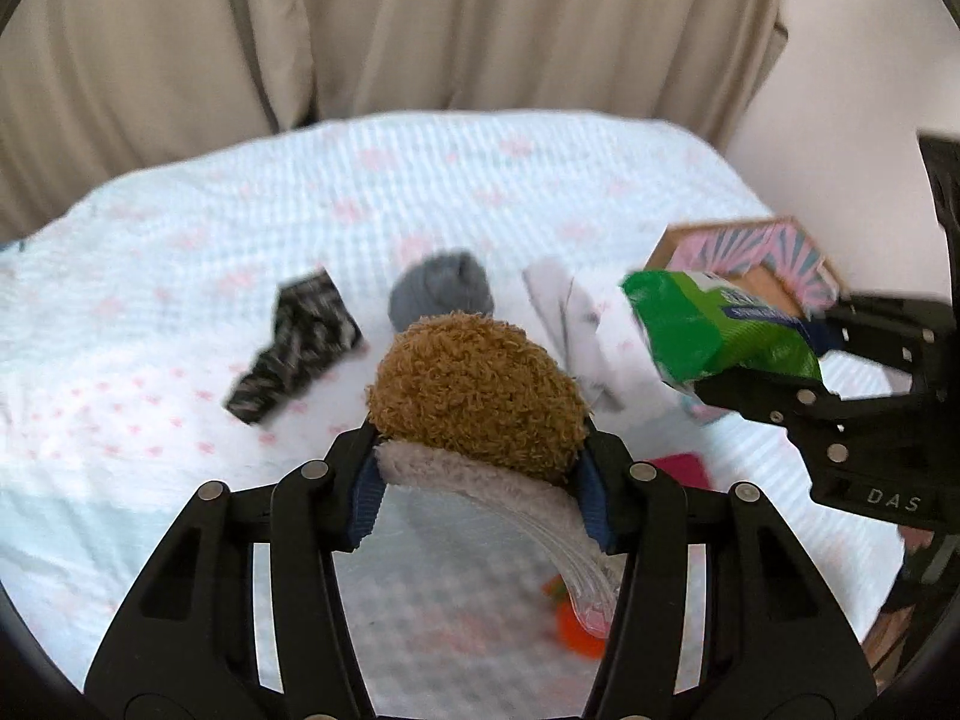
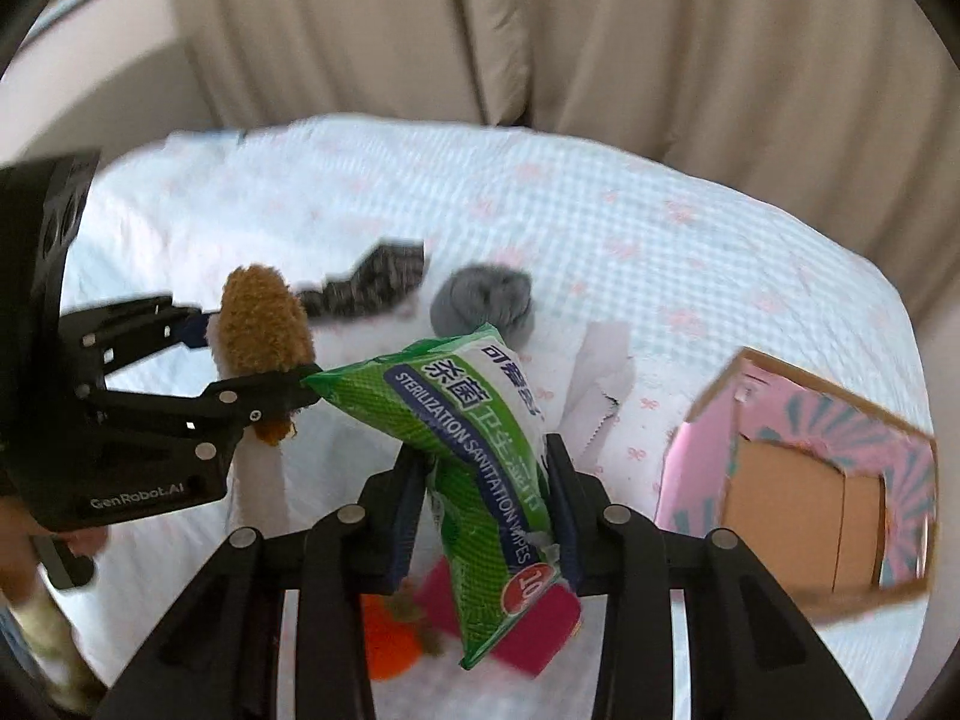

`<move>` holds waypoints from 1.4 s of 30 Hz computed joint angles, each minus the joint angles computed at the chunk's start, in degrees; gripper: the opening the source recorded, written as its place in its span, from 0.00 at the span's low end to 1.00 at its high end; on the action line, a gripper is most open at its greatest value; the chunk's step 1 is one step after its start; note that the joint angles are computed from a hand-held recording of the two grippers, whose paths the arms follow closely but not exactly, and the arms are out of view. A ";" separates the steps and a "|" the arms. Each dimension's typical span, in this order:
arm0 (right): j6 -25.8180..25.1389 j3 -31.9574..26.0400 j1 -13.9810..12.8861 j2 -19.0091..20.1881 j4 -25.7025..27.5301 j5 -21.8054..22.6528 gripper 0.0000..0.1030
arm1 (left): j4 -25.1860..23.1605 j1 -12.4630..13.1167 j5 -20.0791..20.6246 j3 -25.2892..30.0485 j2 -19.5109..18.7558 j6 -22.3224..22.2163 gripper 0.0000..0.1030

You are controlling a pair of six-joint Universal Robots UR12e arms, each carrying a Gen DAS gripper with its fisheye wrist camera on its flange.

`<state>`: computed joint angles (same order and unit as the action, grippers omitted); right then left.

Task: Organize soft objects
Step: 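Carry both items over the pink box and open both tools to drop them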

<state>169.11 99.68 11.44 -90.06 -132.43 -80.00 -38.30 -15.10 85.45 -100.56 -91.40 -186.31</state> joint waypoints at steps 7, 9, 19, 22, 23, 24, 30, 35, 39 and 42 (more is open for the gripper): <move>10.76 -1.87 -3.36 -5.19 3.64 2.65 0.33 | -5.12 -1.93 1.67 6.26 1.41 -3.91 0.48; 12.17 -2.20 -4.57 -6.37 4.30 2.64 0.33 | -6.32 -3.16 2.30 8.42 0.96 -5.40 0.48; 7.04 -4.74 -16.36 -9.91 11.08 8.93 0.34 | -9.93 -13.07 9.84 20.23 -5.51 -15.12 0.48; 1.09 -5.61 -19.78 -9.42 13.34 10.90 0.33 | -10.95 -15.52 12.05 23.81 -8.61 -19.04 0.48; -0.56 -5.59 -20.69 -9.63 13.95 11.18 0.34 | -11.13 -16.06 12.49 24.61 -9.43 -20.03 0.48; -2.38 -5.70 -21.79 -9.42 14.65 11.89 0.34 | -11.48 -16.54 12.76 25.67 -10.40 -21.04 0.48; -11.37 -7.16 -26.22 -6.67 19.05 13.54 0.33 | -15.96 -18.86 14.24 34.04 -18.07 -23.55 0.48; -16.97 -8.39 -27.62 -3.19 21.81 11.98 0.33 | -20.36 -19.15 13.25 40.80 -24.78 -26.04 0.48; -20.50 -8.21 -28.02 -0.57 22.25 11.42 0.34 | -25.88 -19.09 13.27 46.11 -29.92 -27.99 0.48; -23.01 -7.82 -28.13 1.50 22.25 10.46 0.34 | -29.62 -18.60 12.06 47.94 -32.56 -30.53 0.48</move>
